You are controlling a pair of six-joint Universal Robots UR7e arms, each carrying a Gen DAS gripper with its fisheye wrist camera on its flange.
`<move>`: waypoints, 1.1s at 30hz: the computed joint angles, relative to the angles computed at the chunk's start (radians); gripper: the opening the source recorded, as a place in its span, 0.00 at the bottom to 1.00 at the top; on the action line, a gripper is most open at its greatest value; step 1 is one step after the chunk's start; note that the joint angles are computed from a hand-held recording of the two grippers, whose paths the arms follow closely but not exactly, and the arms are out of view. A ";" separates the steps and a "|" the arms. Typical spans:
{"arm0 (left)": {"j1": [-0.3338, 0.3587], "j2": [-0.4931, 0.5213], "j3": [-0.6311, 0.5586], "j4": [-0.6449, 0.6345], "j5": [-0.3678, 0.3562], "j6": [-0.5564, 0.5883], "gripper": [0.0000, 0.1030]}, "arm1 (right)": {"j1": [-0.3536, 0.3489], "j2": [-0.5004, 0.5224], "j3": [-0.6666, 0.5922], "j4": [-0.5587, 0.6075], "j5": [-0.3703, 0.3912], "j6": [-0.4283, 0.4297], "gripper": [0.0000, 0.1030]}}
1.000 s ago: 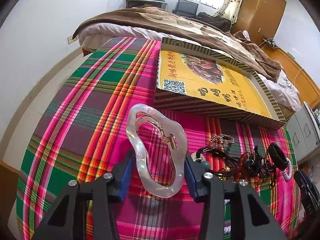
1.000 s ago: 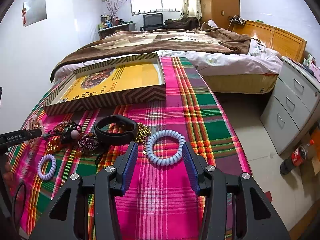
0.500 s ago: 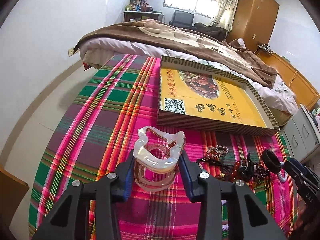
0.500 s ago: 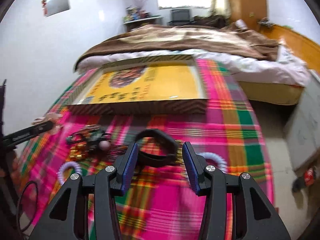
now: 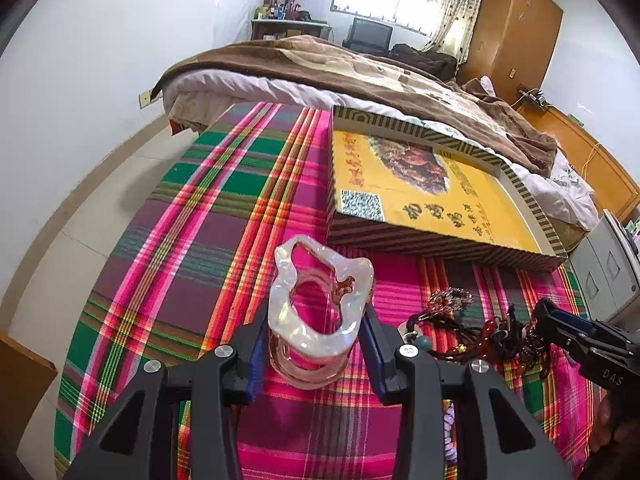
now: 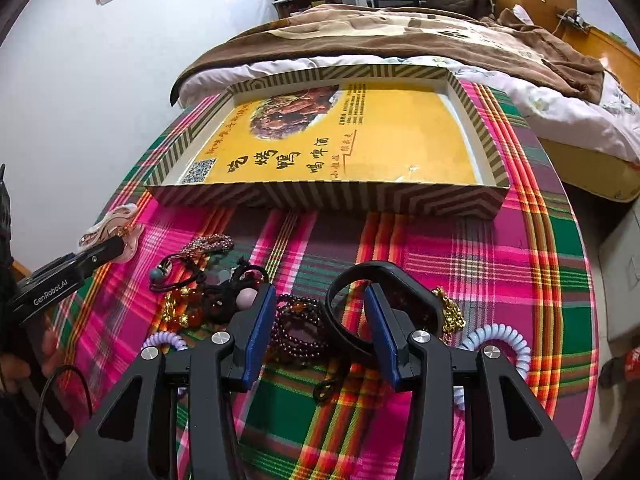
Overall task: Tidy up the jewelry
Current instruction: 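Carry the clip with the left tool while the right tool carries the band toward the yellow tray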
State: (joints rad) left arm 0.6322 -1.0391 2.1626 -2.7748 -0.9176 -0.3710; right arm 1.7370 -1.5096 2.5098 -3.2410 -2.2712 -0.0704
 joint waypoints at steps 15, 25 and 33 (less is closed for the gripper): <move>-0.007 -0.012 0.022 -0.072 -0.011 0.051 0.39 | 0.046 0.005 0.006 -0.092 -0.043 -0.059 0.10; -0.033 -0.017 -0.005 -0.074 -0.018 0.080 0.39 | 0.071 -0.044 -0.004 -0.131 -0.025 -0.088 0.10; -0.018 0.017 -0.107 -0.053 -0.062 0.149 0.39 | 0.075 -0.083 -0.065 -0.101 -0.033 -0.115 0.10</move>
State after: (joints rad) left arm 0.6144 -1.0219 2.0554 -2.8280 -0.9794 -0.2220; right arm 1.8117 -1.5925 2.4447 -3.3418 -2.3042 -0.1850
